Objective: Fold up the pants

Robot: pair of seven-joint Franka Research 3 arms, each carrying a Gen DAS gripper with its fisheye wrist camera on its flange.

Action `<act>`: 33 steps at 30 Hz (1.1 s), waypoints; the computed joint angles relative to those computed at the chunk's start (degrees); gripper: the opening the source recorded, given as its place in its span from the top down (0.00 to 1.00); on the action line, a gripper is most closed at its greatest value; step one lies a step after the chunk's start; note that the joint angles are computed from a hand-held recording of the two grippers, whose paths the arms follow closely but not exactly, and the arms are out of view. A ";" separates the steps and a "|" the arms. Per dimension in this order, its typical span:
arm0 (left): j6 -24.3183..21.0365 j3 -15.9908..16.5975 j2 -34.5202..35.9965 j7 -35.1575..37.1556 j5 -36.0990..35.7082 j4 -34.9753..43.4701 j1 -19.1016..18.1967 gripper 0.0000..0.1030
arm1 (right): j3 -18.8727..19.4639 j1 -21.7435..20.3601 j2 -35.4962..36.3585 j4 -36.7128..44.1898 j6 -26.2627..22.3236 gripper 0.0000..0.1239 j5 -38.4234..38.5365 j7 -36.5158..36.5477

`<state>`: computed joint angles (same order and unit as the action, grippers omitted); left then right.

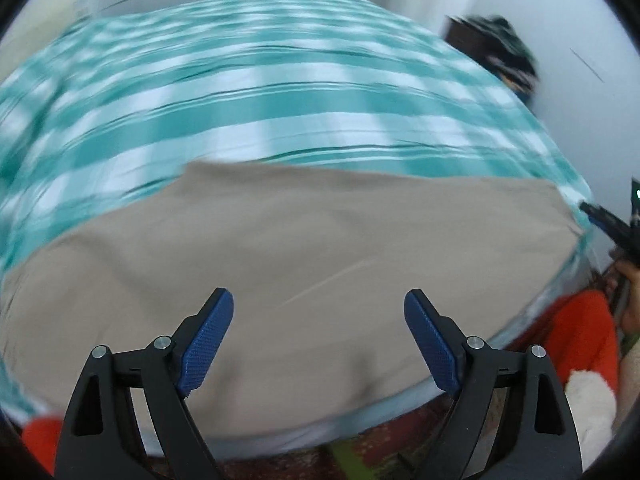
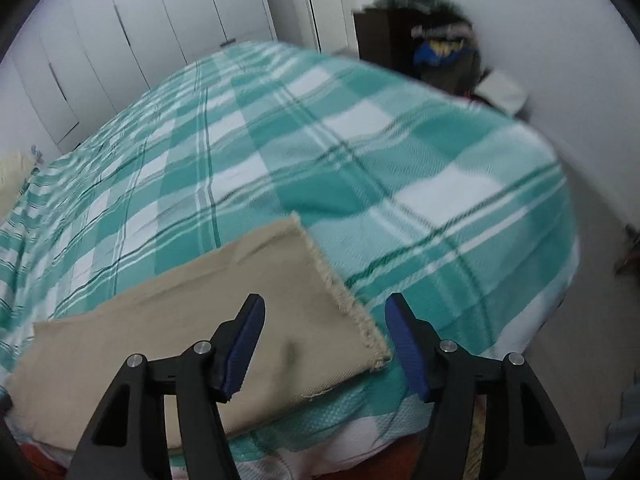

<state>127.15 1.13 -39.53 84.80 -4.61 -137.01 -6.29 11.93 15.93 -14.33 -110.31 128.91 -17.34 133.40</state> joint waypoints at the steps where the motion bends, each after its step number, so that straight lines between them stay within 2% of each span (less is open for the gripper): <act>1: 0.91 -0.71 3.62 0.87 -0.88 2.33 -1.76 0.14 | 0.13 -0.23 0.16 0.21 0.51 0.48 -1.03 0.15; 5: 4.25 -4.81 13.18 1.15 0.75 8.25 -3.24 0.14 | 0.68 -0.91 -1.37 -0.64 0.82 0.47 -3.61 0.94; 8: 3.72 -6.57 17.52 1.08 0.05 10.67 -4.62 0.14 | 0.85 -1.22 -1.95 -0.97 0.77 0.46 -4.33 1.22; 11: 1.77 -8.46 16.80 3.20 0.19 7.95 -6.99 0.14 | 0.61 -1.31 -2.45 -1.57 1.48 0.45 -3.54 0.77; 14: 4.96 -10.77 12.24 2.64 4.58 1.84 -7.71 0.10 | 0.50 -1.55 -2.55 -2.02 2.42 0.43 -2.77 0.44; 17: 5.11 -9.26 11.03 1.47 3.53 0.33 -8.78 0.07 | 0.38 -1.85 -3.41 -3.26 4.43 0.43 -1.87 0.92; 19: 4.33 -8.67 11.84 1.25 3.17 1.18 -8.91 0.04 | -0.25 -1.98 -4.89 -5.25 7.95 0.43 0.07 1.52; 20: 4.28 -8.71 12.09 1.11 3.19 1.37 -8.96 0.04 | -1.19 -1.48 -5.49 -6.17 9.65 0.43 3.03 0.63; 22: 4.36 -8.66 11.85 0.94 3.20 1.22 -9.02 0.04 | -6.37 2.54 -7.54 -9.96 15.06 0.43 18.65 -3.80; 25: 4.94 -8.51 11.77 0.55 3.02 1.02 -9.04 0.03 | -10.12 5.83 -10.34 -14.36 18.28 0.43 34.16 -6.31; 28: 5.69 -8.43 12.60 0.42 2.80 1.14 -9.11 0.03 | -11.00 6.25 -11.24 -15.62 15.79 0.43 41.83 -7.34; 33: 6.23 -8.13 12.50 0.88 2.32 0.74 -9.17 0.03 | -9.42 4.22 -9.57 -15.10 13.83 0.43 46.96 -8.25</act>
<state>133.38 -7.00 -27.03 85.68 -2.30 -136.26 -15.45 2.51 20.15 -23.90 -125.41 142.74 29.62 125.16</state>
